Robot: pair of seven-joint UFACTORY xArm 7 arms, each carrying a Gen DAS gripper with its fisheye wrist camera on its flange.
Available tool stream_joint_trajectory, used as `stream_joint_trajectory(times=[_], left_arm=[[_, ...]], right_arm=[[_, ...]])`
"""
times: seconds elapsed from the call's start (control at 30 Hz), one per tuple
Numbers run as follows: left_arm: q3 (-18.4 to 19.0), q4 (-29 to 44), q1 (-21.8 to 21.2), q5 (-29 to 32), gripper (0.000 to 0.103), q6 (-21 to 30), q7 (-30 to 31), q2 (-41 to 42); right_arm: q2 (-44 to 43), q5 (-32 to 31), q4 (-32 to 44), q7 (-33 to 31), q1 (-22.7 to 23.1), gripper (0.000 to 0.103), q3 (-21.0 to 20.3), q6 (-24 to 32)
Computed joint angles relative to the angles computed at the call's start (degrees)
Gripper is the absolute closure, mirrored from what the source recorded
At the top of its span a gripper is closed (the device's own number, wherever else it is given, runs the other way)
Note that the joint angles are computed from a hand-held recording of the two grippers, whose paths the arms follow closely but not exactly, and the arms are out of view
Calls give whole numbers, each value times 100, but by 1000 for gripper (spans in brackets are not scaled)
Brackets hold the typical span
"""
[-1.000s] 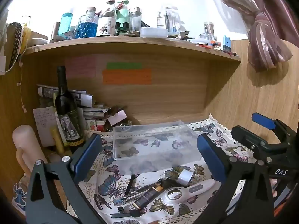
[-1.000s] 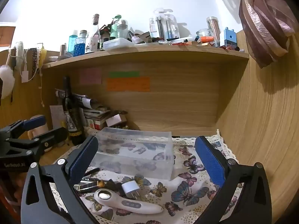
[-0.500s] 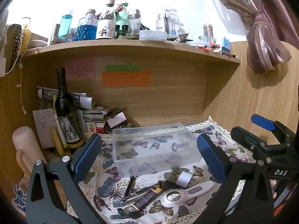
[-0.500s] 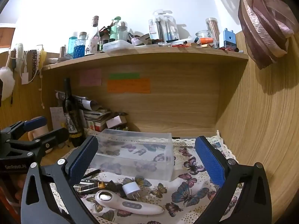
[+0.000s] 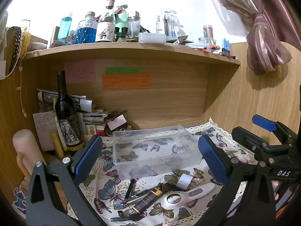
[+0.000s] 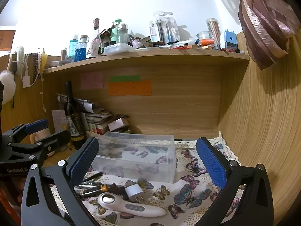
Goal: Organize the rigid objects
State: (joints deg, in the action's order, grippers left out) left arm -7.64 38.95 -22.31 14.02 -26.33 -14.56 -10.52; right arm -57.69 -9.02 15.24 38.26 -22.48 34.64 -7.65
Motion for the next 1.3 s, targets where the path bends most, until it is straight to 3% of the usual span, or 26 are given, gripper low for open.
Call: stream_joint_trajectory(times=[1.3], left_arm=[[65,-66,-31,141,0,-46,-180,-97]], right_arm=[[-59,0,7,97,123,0,18,27]])
